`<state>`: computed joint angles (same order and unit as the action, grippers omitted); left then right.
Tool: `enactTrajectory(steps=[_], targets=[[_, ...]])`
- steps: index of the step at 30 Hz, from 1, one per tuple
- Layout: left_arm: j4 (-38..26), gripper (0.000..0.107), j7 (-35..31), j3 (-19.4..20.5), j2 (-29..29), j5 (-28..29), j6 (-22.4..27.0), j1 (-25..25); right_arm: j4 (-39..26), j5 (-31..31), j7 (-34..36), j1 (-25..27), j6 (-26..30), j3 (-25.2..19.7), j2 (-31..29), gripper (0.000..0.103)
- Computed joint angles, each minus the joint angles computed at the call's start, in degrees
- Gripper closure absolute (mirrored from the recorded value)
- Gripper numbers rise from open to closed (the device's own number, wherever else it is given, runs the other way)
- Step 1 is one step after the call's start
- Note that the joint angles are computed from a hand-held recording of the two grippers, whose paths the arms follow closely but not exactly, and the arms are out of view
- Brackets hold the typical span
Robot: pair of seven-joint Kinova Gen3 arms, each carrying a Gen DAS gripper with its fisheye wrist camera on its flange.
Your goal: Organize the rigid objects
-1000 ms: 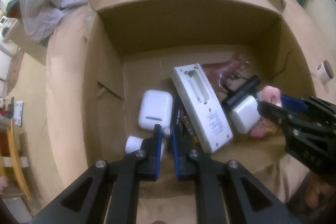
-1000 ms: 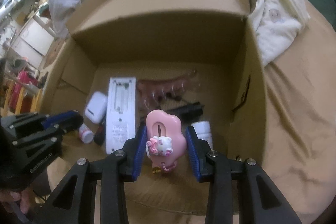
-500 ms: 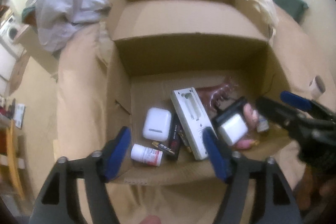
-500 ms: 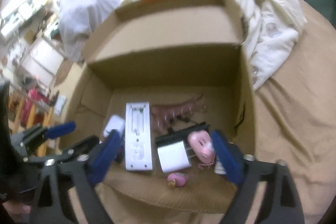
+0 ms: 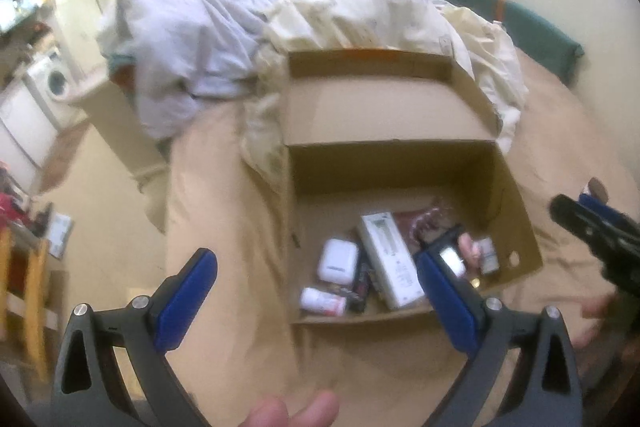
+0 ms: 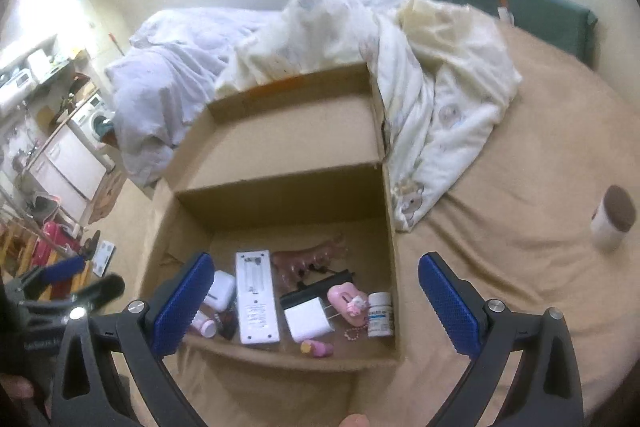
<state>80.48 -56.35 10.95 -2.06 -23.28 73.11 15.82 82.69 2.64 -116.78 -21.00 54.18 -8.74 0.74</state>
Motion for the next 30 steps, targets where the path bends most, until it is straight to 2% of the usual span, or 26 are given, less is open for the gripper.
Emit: enactTrajectory(steps=[3,9,13,16,20,23,26,30], targets=[[1.5,0.008,1.5,1.3,-2.1,-2.4,0.2,0.7,0.1,-0.4,0.5,-0.4,1.3,-0.5,-1.9,0.000],[5.5,0.008,3.7,2.7,-6.4,0.3,-0.6,-0.4,3.0,2.0,-1.4,-1.0,2.2,-2.9,-6.5,0.000],[9.1,0.008,6.6,5.1,-8.7,-0.8,-1.6,-1.2,6.5,2.8,-3.3,-1.0,0.9,-4.2,-9.4,0.000],[11.4,0.008,6.8,4.8,-10.2,1.5,-3.3,-2.0,10.1,7.7,-8.3,0.4,-1.3,-7.7,-11.7,0.000],[13.3,0.008,6.6,3.9,-11.6,4.8,-5.7,-3.9,12.4,5.7,-7.6,-0.1,-2.5,-6.4,-11.9,0.000],[14.0,0.008,7.3,5.1,-11.7,3.8,-6.9,-5.2,12.9,5.3,-8.8,0.4,-2.4,-6.5,-11.3,0.000],[13.9,0.008,9.6,7.2,-10.8,1.3,-6.0,-6.1,12.6,5.8,-9.4,0.3,-1.8,-6.7,-10.5,0.000],[14.0,0.008,9.8,7.0,-10.0,0.5,-6.1,-5.0,12.3,5.5,-9.0,-0.3,-1.3,-6.3,-9.5,0.000]])
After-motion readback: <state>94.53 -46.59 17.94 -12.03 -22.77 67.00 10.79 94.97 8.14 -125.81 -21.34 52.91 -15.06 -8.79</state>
